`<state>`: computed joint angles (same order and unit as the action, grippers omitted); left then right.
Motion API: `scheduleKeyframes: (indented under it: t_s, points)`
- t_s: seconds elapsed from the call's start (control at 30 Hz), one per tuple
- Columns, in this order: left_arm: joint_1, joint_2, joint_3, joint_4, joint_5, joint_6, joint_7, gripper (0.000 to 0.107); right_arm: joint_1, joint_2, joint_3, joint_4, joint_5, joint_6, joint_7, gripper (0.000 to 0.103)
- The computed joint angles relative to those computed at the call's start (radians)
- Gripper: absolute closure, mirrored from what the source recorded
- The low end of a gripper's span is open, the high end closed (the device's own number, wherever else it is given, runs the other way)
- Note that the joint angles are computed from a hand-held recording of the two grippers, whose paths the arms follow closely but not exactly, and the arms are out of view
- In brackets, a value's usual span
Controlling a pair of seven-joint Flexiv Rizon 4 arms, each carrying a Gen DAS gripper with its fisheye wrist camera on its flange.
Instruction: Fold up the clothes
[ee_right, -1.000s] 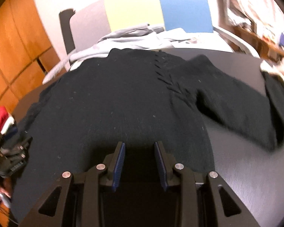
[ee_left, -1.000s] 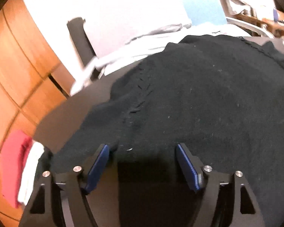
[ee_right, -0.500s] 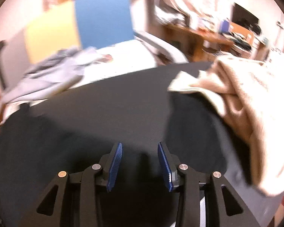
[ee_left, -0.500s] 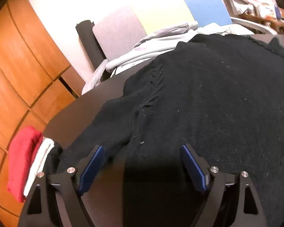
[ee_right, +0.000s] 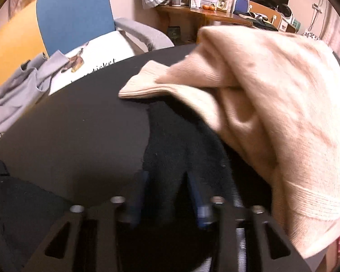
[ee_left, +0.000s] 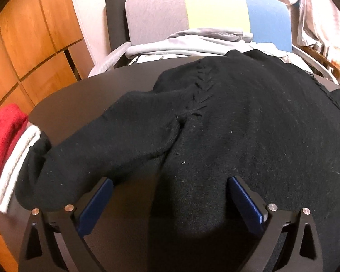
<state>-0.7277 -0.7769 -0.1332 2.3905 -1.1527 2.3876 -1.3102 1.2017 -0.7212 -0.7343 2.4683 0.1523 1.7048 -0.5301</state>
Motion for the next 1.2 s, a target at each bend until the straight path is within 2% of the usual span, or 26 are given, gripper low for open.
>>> scheduleKeyframes:
  t_s: [0.03, 0.1, 0.17, 0.3, 0.4, 0.47, 0.5, 0.6, 0.7, 0.8, 0.9, 1.0, 1.07, 1.1, 1.17, 1.2]
  points:
    - [-0.004, -0.001, 0.0, -0.004, -0.009, 0.0, 0.007, 0.004, -0.011, 0.006, 0.013, 0.017, 0.011, 0.035, -0.003, 0.092]
    - [-0.01, -0.003, -0.004, -0.011, -0.028, 0.002, 0.022, 0.004, -0.05, 0.021, 0.071, 0.044, 0.068, 0.133, 0.008, 0.095]
    - [0.001, 0.001, -0.009, -0.004, -0.011, -0.001, 0.01, 0.004, -0.137, 0.03, 0.192, 0.069, 0.156, 0.304, 0.034, 0.096]
    - [0.018, 0.013, -0.006, 0.018, 0.038, -0.014, -0.035, 0.004, -0.352, -0.005, 0.499, 0.088, 0.27, 0.746, 0.132, 0.096]
    - [0.033, 0.022, 0.005, 0.032, 0.09, -0.033, -0.073, 0.004, -0.507, -0.073, 0.69, 0.061, 0.238, 1.071, 0.215, 0.096]
    - [0.044, 0.027, 0.015, 0.041, 0.132, -0.044, -0.107, 0.004, -0.533, -0.083, 0.757, 0.03, 0.215, 1.185, 0.22, 0.096]
    - [0.048, 0.028, 0.02, 0.045, 0.151, -0.049, -0.122, 0.004, -0.532, -0.072, 0.776, 0.011, 0.204, 1.196, 0.209, 0.096]
    - [0.04, 0.028, 0.039, 0.047, 0.173, -0.06, -0.145, 0.004, -0.508, -0.026, 0.808, -0.066, 0.16, 1.182, 0.14, 0.096]
    - [0.047, 0.03, 0.05, 0.053, 0.211, -0.065, -0.173, 0.004, -0.481, 0.016, 0.823, -0.165, 0.089, 1.111, 0.049, 0.096]
    - [0.075, 0.032, 0.057, 0.066, 0.283, -0.07, -0.224, 0.004, -0.447, 0.016, 0.834, -0.299, 0.006, 1.004, -0.042, 0.096]
    - [0.115, 0.034, 0.062, 0.079, 0.371, -0.074, -0.286, 0.004, -0.406, -0.006, 0.838, -0.424, -0.072, 0.842, -0.134, 0.096]
    - [0.119, 0.036, 0.077, 0.081, 0.409, -0.085, -0.316, 0.004, -0.31, -0.048, 0.794, -0.565, -0.056, 0.559, -0.247, 0.094]
    - [0.115, 0.038, 0.087, 0.08, 0.42, -0.094, -0.327, 0.004, -0.266, -0.084, 0.763, -0.637, -0.053, 0.38, -0.286, 0.081]
    - [0.108, 0.039, 0.093, 0.078, 0.418, -0.1, -0.327, 0.004, -0.272, -0.109, 0.772, -0.665, -0.073, 0.315, -0.285, 0.077]
    - [0.137, 0.061, 0.088, 0.086, 0.46, -0.121, -0.348, 0.004, -0.282, -0.144, 0.802, -0.682, -0.093, 0.246, -0.259, 0.077]
    - [0.151, 0.072, 0.085, 0.089, 0.483, -0.132, -0.36, 0.004, -0.288, -0.162, 0.819, -0.683, -0.1, 0.245, -0.245, 0.077]
